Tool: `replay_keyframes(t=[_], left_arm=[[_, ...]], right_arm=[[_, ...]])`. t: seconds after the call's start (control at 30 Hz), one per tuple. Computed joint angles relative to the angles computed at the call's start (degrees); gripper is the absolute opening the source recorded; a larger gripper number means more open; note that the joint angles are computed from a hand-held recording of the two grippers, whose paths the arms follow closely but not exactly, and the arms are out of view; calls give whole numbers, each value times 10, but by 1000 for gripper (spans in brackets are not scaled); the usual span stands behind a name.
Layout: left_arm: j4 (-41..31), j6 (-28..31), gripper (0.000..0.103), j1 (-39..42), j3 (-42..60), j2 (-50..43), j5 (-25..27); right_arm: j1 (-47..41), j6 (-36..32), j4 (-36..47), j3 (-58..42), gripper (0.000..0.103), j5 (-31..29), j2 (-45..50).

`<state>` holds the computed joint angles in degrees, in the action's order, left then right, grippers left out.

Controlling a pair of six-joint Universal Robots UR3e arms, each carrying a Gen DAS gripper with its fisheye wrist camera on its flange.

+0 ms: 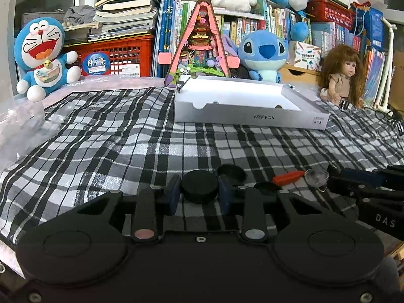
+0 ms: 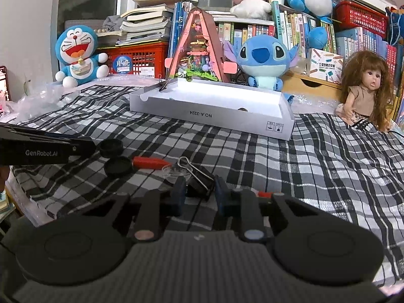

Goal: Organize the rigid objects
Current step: 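Carry the black lid and binder clip with both tools into the white tray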

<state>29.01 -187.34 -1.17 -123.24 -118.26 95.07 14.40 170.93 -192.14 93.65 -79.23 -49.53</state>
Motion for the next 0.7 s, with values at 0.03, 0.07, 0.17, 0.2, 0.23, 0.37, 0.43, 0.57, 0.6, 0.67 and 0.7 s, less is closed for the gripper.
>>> replay_keyframes(t=[0.03,0.07,0.17,0.2,0.23,0.37,0.43,0.57,0.6,0.67,0.7], left_arm=[[-1,0,30,0,2,1,-2],[-2,1,30,1,3,3,-3],[-11,0,30,3,9,9,-9],[-15,-1,30,5,10,12,-12],[-19,-2,30,7,12,14,-15],[-34,3,30,9,28,17,-20],[-44,5,30,10,39,18,-24],[-75,6,30,18,65,22,-42],[-87,6,30,23,73,24,-52],[-110,5,30,31,92,26,-69],[-126,7,30,35,109,24,-74]], right_arm=[[0,0,2,-3,29,-1,1],[0,0,2,-5,29,-2,1],[-1,5,3,-8,29,-1,0],[-2,7,5,-9,29,1,-1],[-3,9,6,-10,29,2,-2],[-6,17,13,-23,29,3,-2],[-9,22,20,-34,29,3,-1],[-14,35,38,-60,29,3,2],[-16,37,43,-67,29,4,3],[-18,41,59,-87,29,6,6],[-20,42,68,-98,29,7,9]])
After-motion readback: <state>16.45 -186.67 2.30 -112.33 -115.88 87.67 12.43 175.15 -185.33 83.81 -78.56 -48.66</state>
